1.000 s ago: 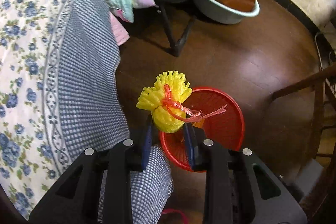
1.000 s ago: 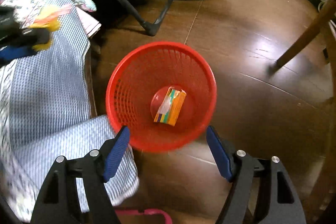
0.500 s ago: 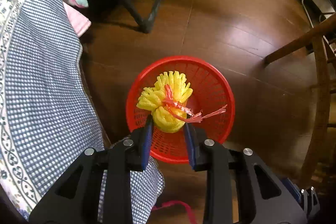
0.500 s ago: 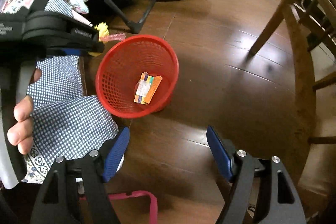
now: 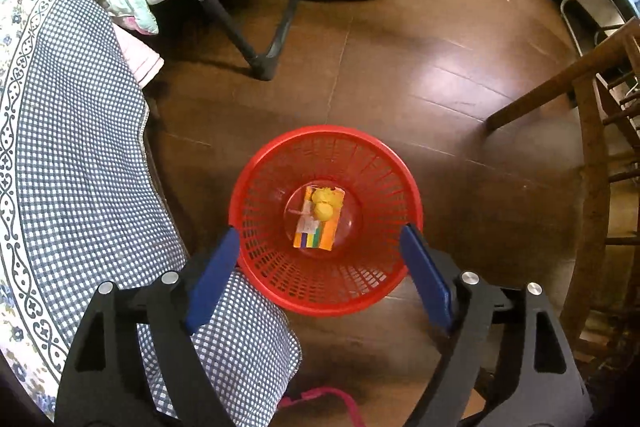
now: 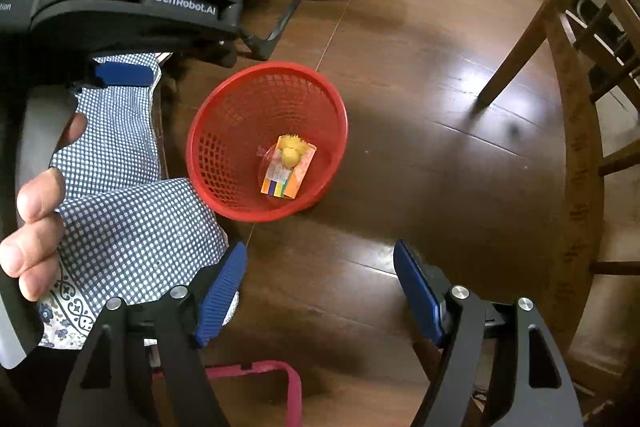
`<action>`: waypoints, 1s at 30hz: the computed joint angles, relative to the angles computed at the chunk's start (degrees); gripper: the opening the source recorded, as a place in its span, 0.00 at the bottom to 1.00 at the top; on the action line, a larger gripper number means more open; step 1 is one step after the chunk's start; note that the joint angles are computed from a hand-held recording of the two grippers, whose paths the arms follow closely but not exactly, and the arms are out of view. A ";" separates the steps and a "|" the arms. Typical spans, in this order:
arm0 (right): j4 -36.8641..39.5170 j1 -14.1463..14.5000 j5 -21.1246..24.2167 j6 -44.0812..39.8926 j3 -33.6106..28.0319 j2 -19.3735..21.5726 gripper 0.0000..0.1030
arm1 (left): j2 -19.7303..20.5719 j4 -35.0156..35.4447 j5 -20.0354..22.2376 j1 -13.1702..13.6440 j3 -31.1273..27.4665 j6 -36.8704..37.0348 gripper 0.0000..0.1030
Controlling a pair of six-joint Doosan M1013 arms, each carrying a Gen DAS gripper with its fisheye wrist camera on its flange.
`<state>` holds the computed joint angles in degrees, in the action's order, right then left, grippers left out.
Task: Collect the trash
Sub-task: 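Lower the yellow net into the red wastebasket and open the left gripper, then move both tools back over the bed toward the remaining trash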
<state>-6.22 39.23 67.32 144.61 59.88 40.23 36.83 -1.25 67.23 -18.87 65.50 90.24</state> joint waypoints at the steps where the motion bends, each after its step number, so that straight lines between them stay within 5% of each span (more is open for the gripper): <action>1: -0.20 0.02 0.28 0.06 -0.16 0.02 0.72 | -0.10 -0.20 0.00 -0.03 -0.10 -0.15 0.77; 10: -1.69 0.60 2.88 -0.51 -3.44 0.86 0.72 | -4.05 -4.57 -5.56 2.34 -1.93 -2.95 0.77; 23: -13.31 4.24 5.89 -4.91 -18.98 3.56 0.75 | -15.00 -4.77 -15.28 5.96 2.52 -3.28 0.79; 28: -15.14 6.04 8.54 -9.60 -28.64 7.26 0.76 | -18.01 -3.09 -14.64 10.76 3.42 -4.29 0.79; 30: -15.03 6.92 10.42 -12.54 -35.38 10.23 0.77 | -20.15 0.99 -17.91 13.29 4.80 -5.88 0.80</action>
